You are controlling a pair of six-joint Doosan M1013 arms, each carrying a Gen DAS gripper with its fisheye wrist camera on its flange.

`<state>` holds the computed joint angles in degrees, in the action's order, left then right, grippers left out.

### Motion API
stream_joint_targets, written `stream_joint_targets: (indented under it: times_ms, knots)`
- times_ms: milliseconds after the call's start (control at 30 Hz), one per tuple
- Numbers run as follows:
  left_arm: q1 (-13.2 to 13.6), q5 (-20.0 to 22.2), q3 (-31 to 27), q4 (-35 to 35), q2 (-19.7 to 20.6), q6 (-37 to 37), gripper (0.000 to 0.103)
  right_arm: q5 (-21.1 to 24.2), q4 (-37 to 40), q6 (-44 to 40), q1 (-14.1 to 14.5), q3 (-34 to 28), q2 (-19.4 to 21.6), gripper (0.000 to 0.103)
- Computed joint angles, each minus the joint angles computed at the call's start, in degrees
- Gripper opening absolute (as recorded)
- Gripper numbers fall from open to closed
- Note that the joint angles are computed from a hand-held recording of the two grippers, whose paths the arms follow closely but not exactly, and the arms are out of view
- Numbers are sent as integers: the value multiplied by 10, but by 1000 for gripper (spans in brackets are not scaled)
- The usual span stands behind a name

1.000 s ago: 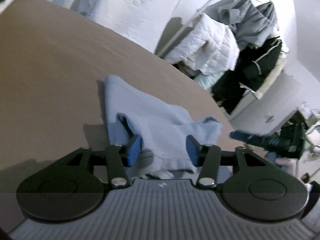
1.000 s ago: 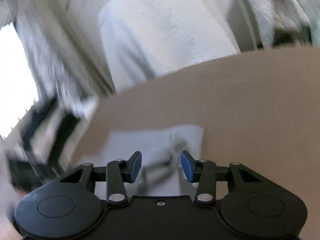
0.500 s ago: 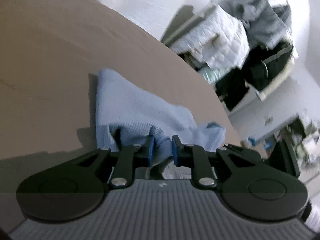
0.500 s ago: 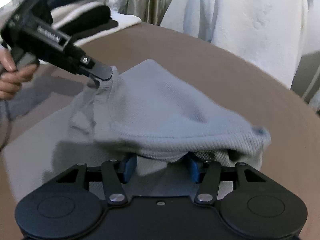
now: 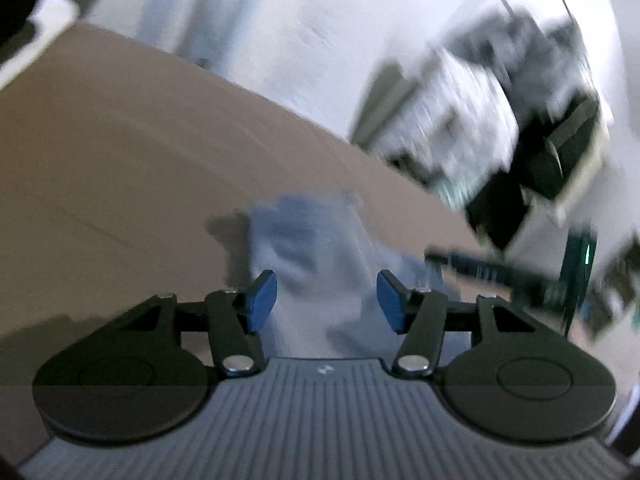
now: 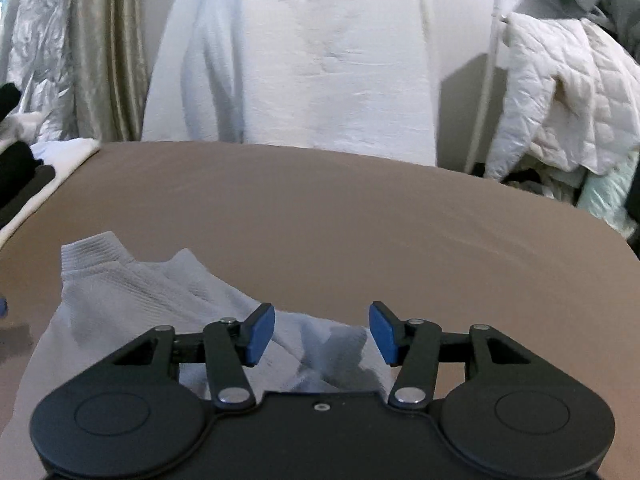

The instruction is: Fold clothes

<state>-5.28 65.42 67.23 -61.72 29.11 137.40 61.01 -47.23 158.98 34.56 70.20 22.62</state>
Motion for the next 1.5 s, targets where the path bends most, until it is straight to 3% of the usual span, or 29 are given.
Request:
stream_joint_targets:
  times_ms: [33,133,167,200,267,333,400,467,533,633,700,767,800,867,900,1033,1133,1233,1333,1500]
  knots:
    - [-6,3,-3,17,-1,16,55,-10,8,1,-2,5,-5,59]
    - [-34,-57,-2,87,-6,20,55,-78,78,-62,-13,23,-21,64]
    - [-45,-77,-11,126,0,-12,55,-70,101,-107,-12,14,-15,69]
    - [-56,-93,-24,171,8,-55,53,-57,121,-152,-12,4,-8,72]
    - [-69,-130,-43,247,20,-132,41,6,107,-205,-7,-27,18,74]
    - [-79,-199,-41,306,19,-188,49,74,64,-227,-1,-54,45,72]
    - [-86,-263,-33,365,15,-251,54,141,-1,-167,0,-67,66,72]
    - [-73,-273,-21,334,8,-285,54,151,-13,-51,-11,-51,54,71]
    - [-53,-236,-14,244,3,-238,54,117,5,48,-21,-23,28,71]
    - [-30,-180,3,163,-11,-171,55,77,12,113,-15,14,-8,73]
    - [-18,-138,16,125,-20,-128,63,19,31,112,-12,48,-34,75]
    - [-15,-85,21,129,-27,-115,66,-22,84,73,-14,66,-49,75]
    - [-18,-86,32,158,-36,-130,66,-8,102,46,-14,65,-44,74]
    - [-35,-158,82,265,-80,-211,66,72,87,14,-3,48,-19,76]
    - [-39,-173,101,282,-95,-218,65,92,54,25,8,52,-13,80]
    - [-27,-149,137,243,-122,-159,66,162,-5,172,35,50,-1,82]
    - [-20,-137,144,217,-134,-66,66,186,-17,214,51,45,-7,82]
    - [-12,-112,153,176,-148,56,66,167,-52,180,77,48,-21,82]
    - [-8,-74,165,147,-160,213,66,138,-97,72,120,59,-30,83]
    - [13,8,200,90,-170,403,66,99,-45,-133,167,67,-24,83]
